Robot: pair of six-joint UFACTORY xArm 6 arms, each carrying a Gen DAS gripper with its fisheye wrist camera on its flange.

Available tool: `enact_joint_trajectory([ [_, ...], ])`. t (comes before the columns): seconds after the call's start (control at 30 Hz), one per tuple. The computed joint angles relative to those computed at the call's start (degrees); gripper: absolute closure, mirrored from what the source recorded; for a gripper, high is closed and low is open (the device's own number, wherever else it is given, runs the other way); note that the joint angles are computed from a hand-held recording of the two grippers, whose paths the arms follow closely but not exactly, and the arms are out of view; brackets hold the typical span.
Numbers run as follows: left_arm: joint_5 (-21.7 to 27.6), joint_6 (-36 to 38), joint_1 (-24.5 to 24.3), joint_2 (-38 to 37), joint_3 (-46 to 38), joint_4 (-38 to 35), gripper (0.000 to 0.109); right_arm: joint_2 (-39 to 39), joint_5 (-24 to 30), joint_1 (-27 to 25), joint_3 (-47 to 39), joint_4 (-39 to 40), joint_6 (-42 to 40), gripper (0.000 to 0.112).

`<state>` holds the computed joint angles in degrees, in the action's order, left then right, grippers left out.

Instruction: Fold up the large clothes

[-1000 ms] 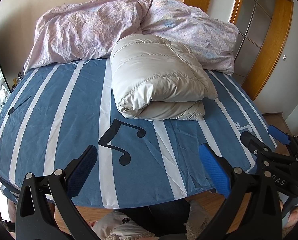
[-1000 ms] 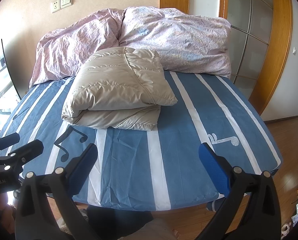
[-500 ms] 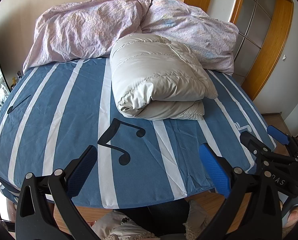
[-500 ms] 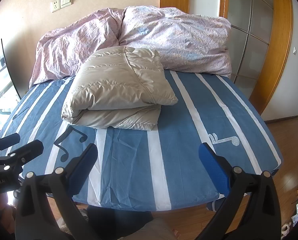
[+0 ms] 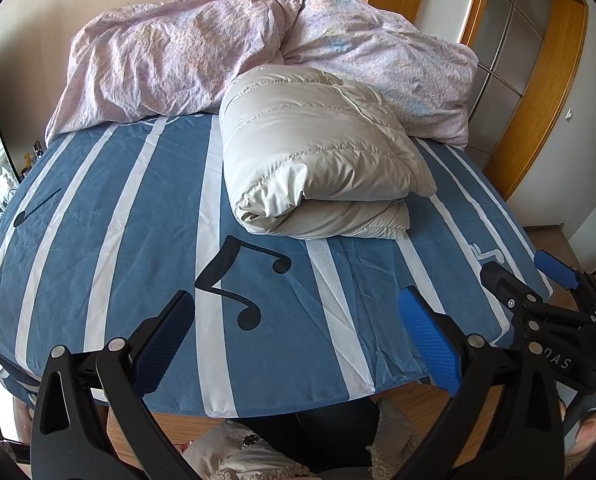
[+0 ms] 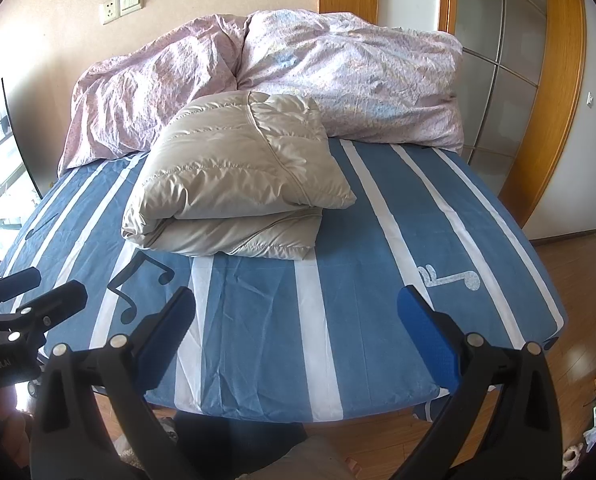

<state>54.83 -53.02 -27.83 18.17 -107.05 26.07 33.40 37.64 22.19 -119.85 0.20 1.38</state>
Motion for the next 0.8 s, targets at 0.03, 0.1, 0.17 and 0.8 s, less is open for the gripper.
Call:
enact_joint_trajectory([
  [0.03,0.0,0.0,0.0,0.0,0.0,0.0,0.007,0.0,0.0,0.0,0.0,0.0,0.0,0.011],
  [0.1,-0.1,0.1,0.1,-0.1,0.1,0.0,0.007,0.1,-0.1,0.0,-0.1,0.0,0.0,0.011],
  [0.17,-0.1,0.1,0.1,-0.1,0.1,-0.1,0.007,0.1,0.0,0.0,-0.1,0.0,0.0,0.011],
  [0.8,0.1,-0.1,-0.1,0.1,0.1,0.7,0.007,0.1,-0.1,-0.1,-0.1,0.1,-0.2,0.011],
])
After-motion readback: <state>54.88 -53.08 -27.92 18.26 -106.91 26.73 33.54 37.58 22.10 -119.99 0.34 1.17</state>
